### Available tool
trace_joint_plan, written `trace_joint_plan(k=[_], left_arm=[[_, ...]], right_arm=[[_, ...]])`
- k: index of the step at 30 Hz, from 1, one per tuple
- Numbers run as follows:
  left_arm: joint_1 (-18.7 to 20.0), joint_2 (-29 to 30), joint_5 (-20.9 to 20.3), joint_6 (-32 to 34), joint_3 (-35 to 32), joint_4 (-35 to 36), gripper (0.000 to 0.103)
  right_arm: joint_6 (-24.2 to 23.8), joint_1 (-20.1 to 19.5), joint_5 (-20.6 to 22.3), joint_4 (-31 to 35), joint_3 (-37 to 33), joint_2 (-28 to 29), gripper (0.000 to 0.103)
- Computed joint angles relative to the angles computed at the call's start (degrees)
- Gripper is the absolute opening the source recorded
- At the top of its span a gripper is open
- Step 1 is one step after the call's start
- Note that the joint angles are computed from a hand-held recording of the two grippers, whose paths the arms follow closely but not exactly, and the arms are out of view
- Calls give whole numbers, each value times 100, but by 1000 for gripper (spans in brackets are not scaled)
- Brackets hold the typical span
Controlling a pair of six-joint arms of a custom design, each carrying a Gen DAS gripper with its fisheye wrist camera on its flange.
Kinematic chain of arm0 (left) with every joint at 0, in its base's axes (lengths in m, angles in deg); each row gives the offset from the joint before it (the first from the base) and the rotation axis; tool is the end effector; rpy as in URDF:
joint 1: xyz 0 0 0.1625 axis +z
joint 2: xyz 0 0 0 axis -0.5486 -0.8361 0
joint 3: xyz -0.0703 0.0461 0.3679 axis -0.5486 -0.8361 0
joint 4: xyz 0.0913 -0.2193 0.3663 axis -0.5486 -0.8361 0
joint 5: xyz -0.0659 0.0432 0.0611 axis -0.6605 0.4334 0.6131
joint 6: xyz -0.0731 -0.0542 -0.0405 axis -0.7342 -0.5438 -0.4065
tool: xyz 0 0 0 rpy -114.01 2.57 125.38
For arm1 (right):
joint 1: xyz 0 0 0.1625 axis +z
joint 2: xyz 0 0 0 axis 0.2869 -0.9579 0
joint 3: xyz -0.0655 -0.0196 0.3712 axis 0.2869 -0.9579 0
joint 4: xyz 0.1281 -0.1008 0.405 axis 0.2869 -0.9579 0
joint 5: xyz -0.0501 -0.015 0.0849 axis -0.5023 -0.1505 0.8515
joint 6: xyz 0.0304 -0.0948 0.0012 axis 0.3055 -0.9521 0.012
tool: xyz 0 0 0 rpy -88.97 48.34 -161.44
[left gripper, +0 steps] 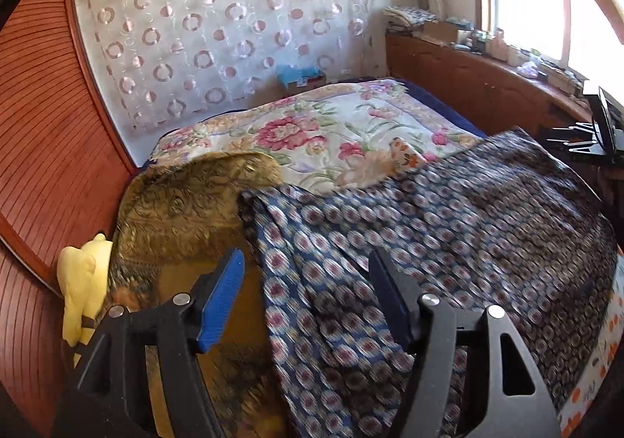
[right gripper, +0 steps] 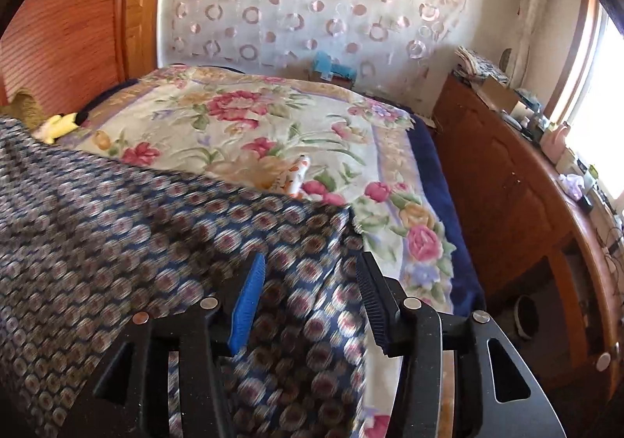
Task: Fold small clothes
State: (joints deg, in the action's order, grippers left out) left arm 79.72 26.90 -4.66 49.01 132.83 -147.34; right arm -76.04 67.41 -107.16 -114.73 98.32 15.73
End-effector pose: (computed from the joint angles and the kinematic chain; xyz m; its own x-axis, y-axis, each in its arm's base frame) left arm -0.3047 -0.6316 0.1674 -0.6179 0.1935 -0.7621 0.6667 0.6427 -0.3774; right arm 0.0326 -0.7151 0.4581 -0.5215 -0.2703 0.8093 -0.7751 0.5466 -0.3169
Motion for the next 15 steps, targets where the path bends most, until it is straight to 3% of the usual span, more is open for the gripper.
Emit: trace_joint_plan(k=[7,15], left_arm=[[-428,-420,-356,-414,1048,-447,67],[-767,-499,-508,-1165,1791,-398,67]], right_arm=[[24,-154,839,368,1875,-1604,51],[-107,-434,1342,729,3405,-2973,51]])
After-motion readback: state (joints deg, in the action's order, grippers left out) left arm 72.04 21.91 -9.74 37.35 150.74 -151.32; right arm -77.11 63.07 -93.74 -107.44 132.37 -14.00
